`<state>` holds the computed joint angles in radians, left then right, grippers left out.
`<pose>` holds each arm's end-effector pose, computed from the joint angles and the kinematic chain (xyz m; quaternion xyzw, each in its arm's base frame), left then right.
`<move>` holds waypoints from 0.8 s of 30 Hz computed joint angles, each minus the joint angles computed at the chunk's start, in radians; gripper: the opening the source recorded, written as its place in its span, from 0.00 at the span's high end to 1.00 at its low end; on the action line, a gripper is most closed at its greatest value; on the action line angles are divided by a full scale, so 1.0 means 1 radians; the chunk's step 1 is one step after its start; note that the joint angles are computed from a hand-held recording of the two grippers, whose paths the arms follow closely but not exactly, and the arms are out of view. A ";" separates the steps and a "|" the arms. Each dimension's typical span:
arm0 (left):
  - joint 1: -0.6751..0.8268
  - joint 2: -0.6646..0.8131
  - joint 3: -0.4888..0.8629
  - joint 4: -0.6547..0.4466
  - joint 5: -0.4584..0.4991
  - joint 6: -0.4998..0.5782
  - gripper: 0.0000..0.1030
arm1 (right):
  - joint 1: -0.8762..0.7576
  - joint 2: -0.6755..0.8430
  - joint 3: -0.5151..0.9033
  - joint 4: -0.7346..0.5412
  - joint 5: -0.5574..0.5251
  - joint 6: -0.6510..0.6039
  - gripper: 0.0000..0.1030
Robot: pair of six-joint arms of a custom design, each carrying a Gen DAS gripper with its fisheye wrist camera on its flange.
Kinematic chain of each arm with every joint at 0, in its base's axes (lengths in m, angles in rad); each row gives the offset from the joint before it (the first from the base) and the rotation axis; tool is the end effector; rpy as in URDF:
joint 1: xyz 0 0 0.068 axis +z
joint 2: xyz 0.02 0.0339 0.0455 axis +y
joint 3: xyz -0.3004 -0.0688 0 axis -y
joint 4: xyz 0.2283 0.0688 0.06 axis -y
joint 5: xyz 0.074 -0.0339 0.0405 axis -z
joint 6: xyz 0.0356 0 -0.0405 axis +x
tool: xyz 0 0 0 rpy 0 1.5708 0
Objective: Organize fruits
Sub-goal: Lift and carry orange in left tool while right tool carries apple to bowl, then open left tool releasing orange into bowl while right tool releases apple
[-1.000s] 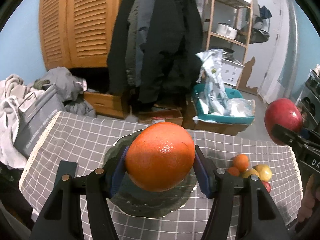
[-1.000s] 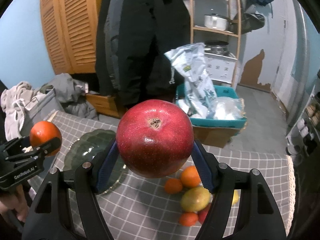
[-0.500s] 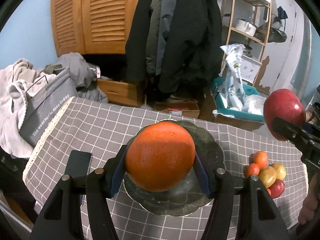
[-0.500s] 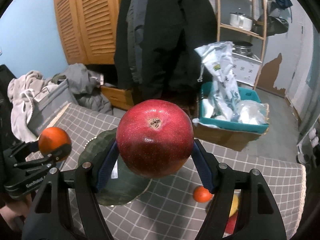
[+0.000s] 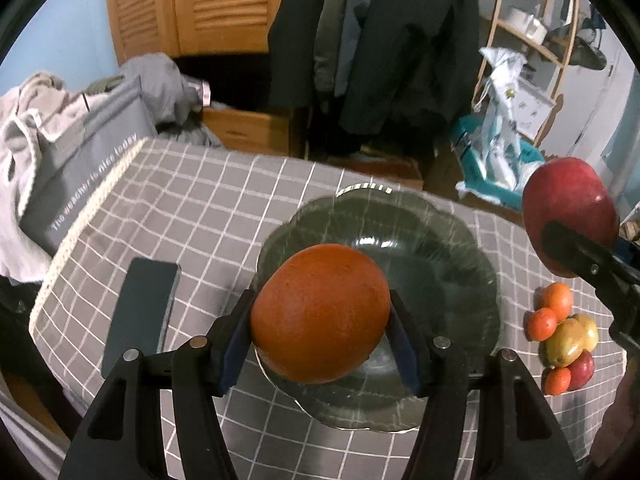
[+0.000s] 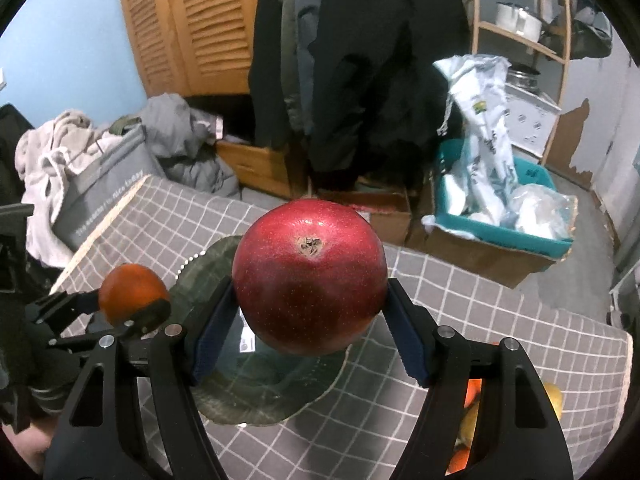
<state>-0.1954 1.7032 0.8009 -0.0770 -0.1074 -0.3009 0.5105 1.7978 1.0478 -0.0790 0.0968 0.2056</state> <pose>0.3041 -0.0563 0.1785 -0.0660 0.9531 -0.0217 0.2947 0.3241 0.1775 0.2138 -0.1240 0.9228 0.0846 0.3549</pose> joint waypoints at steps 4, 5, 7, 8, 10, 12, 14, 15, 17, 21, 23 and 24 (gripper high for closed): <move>0.008 0.076 0.014 0.011 0.007 -0.009 0.38 | 0.003 0.068 0.020 0.011 -0.025 0.003 0.29; 0.013 0.092 0.016 0.014 0.015 -0.013 0.38 | 0.003 0.085 0.025 0.013 -0.029 0.001 0.29; 0.022 0.123 0.020 0.020 0.032 -0.024 0.38 | 0.002 0.122 0.043 0.010 -0.033 0.001 0.29; 0.026 0.137 0.021 0.023 0.038 -0.028 0.38 | -0.001 0.139 0.049 0.009 -0.038 0.003 0.29; 0.028 0.160 0.025 0.025 0.039 -0.030 0.38 | -0.007 0.167 0.061 0.005 -0.052 0.008 0.29; 0.028 0.177 0.031 0.023 0.034 -0.028 0.38 | -0.008 0.191 0.071 0.001 -0.057 0.008 0.29; 0.028 0.192 0.038 0.020 0.032 -0.027 0.38 | -0.008 0.217 0.082 -0.005 -0.058 0.003 0.29; 0.028 0.199 0.040 0.019 0.033 -0.025 0.38 | -0.008 0.227 0.088 -0.008 -0.060 0.003 0.29; 0.028 0.215 0.045 0.021 0.034 -0.023 0.38 | -0.009 0.247 0.095 -0.011 -0.068 0.003 0.29; 0.028 0.248 0.057 0.017 0.042 -0.019 0.38 | -0.007 0.271 0.108 -0.017 -0.073 0.009 0.29; 0.028 0.263 0.065 0.012 0.050 -0.019 0.38 | -0.009 0.275 0.109 -0.018 -0.078 0.010 0.29; 0.026 0.271 0.071 0.006 0.051 -0.020 0.38 | -0.010 0.277 0.110 -0.017 -0.081 0.011 0.29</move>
